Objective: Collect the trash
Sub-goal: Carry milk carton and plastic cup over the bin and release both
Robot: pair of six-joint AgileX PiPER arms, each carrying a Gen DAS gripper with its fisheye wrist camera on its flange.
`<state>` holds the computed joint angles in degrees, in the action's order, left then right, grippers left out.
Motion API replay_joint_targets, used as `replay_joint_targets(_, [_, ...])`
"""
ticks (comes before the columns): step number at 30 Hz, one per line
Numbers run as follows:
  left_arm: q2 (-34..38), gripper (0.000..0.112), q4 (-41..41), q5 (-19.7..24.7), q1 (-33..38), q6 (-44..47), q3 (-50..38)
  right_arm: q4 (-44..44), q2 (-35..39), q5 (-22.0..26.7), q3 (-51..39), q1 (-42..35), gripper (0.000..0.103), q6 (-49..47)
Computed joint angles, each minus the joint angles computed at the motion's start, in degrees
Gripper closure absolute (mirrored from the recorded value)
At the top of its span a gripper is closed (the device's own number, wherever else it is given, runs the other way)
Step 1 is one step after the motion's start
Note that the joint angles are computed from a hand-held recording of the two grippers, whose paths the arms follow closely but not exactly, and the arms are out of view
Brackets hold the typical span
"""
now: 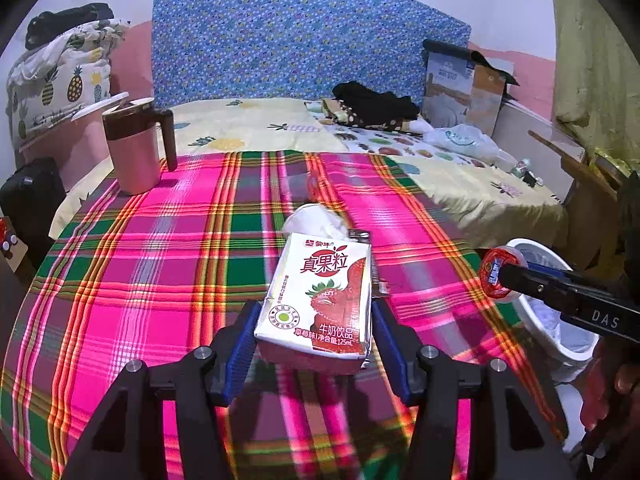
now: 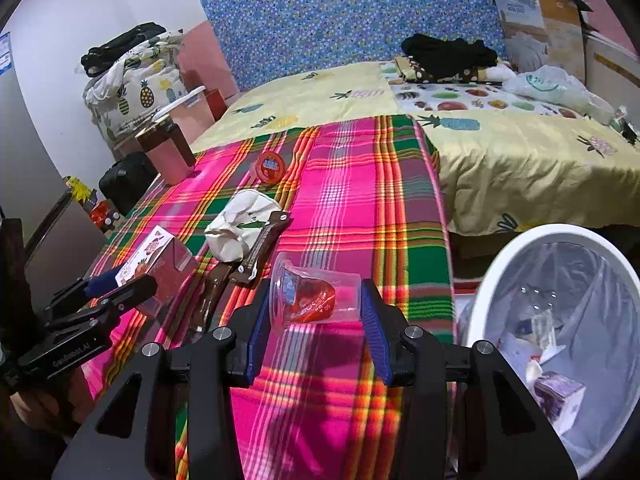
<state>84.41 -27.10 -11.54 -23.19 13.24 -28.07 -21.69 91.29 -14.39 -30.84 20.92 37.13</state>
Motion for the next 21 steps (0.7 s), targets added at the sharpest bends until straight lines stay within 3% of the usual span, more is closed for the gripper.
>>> replay_joint_targets(9, [-4.3, 0.056, -23.8, -0.8, -8.7, 19.3, 1.2, 7.9, -5.2, -0.2, 4.6, 0.2, 0.059, -7.1])
replay_joint_targets(21, [-4.0, 0.056, -38.4, -2.5, -16.9, 30.8, -0.9, 14.2, -9.4, -1.3, 8.8, -0.9, 0.059, -13.1])
